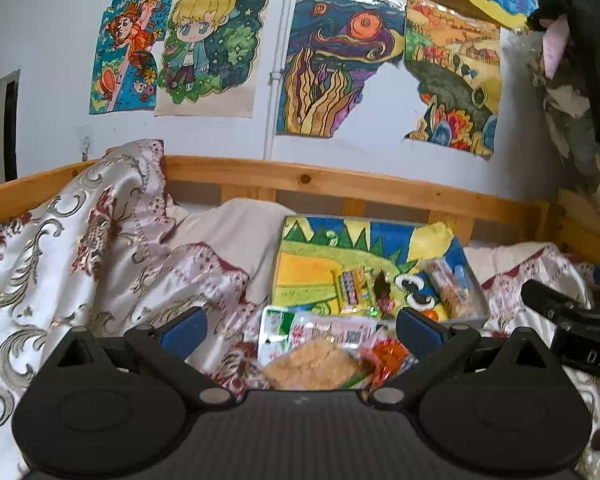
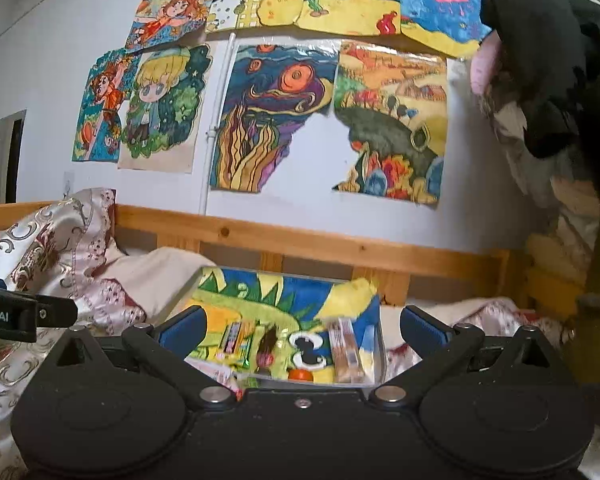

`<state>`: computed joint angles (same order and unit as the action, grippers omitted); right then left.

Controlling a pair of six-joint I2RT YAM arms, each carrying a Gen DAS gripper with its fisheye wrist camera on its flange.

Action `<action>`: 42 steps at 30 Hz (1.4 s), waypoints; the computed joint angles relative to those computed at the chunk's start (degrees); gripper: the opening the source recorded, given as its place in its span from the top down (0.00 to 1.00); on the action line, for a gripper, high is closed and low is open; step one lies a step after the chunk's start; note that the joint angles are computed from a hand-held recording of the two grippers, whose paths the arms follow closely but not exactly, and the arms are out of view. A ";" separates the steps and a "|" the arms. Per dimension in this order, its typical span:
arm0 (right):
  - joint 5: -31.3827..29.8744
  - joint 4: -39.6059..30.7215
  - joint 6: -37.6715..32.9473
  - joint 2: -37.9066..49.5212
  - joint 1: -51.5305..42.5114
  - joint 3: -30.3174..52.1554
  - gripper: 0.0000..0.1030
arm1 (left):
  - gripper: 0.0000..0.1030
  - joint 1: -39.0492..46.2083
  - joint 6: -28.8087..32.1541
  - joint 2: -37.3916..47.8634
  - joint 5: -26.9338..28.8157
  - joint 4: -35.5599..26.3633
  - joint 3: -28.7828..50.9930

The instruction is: Organize snacks

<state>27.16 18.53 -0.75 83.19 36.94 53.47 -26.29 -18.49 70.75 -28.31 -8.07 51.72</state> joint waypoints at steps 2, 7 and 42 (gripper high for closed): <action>0.28 -0.18 0.95 -0.84 0.42 -1.34 0.01 | 0.00 -0.62 -0.73 -0.56 -0.67 -1.43 -0.69; 0.97 -2.12 3.43 -2.58 1.39 -3.89 0.01 | 0.00 -1.21 -1.47 -1.56 -1.48 -4.26 -2.89; -6.96 -18.67 11.96 4.07 2.24 -0.81 0.01 | 0.00 2.36 -4.16 6.71 4.82 -15.20 -0.12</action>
<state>20.21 -0.14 11.21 87.26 39.17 52.66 -23.93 -22.65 77.46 -23.49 -23.27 51.60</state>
